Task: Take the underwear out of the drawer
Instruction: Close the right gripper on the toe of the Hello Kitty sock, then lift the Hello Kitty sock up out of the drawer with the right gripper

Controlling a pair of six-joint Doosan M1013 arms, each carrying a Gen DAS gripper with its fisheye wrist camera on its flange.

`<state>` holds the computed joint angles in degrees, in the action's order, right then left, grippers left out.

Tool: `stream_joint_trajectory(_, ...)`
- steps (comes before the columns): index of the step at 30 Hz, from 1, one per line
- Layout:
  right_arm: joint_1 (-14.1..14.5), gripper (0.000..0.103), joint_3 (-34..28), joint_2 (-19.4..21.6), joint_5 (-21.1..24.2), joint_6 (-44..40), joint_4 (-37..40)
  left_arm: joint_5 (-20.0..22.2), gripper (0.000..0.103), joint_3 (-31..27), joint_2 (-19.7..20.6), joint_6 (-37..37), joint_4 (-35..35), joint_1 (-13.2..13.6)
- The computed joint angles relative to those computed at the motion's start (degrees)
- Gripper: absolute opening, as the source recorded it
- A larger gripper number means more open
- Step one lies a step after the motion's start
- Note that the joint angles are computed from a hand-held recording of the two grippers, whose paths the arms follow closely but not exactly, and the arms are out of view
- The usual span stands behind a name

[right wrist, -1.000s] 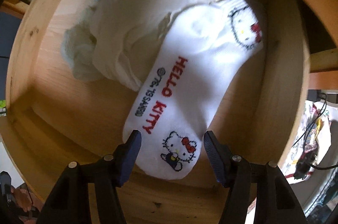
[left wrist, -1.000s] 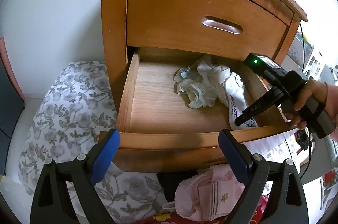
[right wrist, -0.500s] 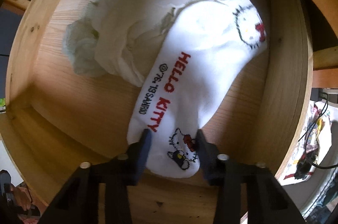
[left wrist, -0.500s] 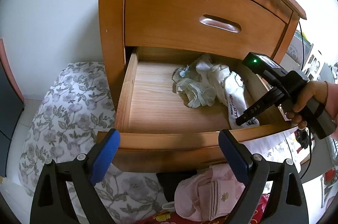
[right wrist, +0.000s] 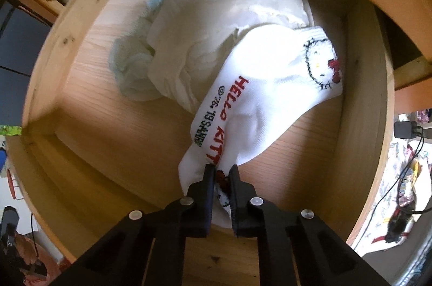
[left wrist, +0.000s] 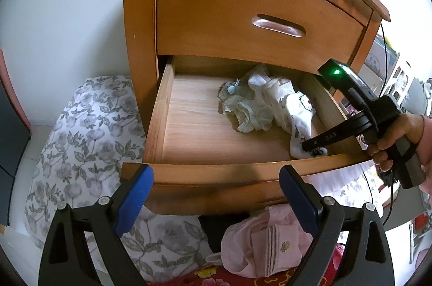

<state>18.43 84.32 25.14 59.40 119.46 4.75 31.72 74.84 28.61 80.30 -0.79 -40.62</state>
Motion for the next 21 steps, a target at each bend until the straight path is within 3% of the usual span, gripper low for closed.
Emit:
stream_joint_trajectory(13, 0.95, 0.01, 9.9, -8.99, -22.79, 11.36, -3.53, 1.99, 0.094, -0.49, -0.19, -2.56, 0.75, -0.07)
stream_joint_trajectory(21, 2.75, 0.01, 14.29, -14.5, -32.07, 22.96, -12.04, 2.36, 0.094, 0.03, -1.07, -4.95, 2.29, -0.38)
